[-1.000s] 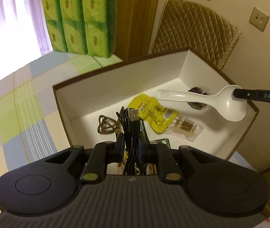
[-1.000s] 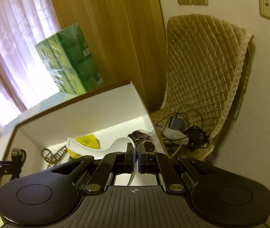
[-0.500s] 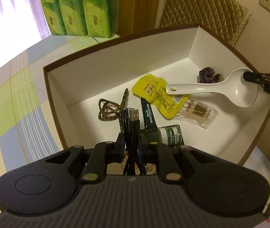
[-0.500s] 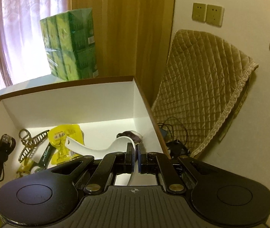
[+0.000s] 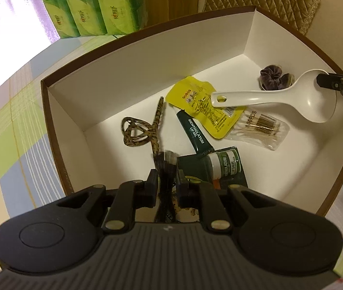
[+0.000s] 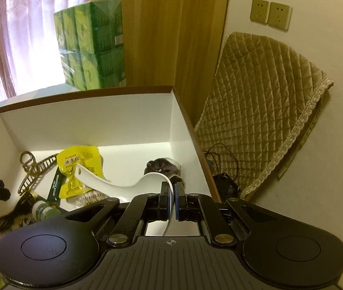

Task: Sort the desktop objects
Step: 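Open both tools to drop the cable and spoon into the box, then move both tools back toward the purple tube and floss pick box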

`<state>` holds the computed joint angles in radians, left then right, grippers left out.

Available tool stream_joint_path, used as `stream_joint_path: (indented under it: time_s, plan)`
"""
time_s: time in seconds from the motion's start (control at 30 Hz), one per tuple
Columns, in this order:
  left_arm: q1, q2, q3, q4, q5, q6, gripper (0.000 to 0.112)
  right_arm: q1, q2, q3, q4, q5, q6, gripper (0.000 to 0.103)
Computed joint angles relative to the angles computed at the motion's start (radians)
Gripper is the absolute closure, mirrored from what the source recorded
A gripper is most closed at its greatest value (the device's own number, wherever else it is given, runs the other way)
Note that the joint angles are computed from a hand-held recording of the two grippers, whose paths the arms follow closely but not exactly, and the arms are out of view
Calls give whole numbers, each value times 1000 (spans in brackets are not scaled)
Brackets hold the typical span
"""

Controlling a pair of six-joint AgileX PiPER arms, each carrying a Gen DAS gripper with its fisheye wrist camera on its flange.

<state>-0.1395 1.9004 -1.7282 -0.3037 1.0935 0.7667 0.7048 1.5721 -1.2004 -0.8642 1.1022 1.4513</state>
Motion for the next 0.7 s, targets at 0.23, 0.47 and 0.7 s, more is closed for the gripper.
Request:
stream_joint_path:
  time_s: [0.23, 0.47, 0.7]
  plan:
    - [5, -19, 15, -6, -3, 11, 95, 5, 2, 1, 8, 3, -21, 102]
    - [21, -55, 31, -37, 1, 30, 80, -3, -3, -7, 40, -21, -89, 75]
    - [44, -107, 61, -57, -23, 54, 50, 46, -7, -22, -18, -33, -107, 22]
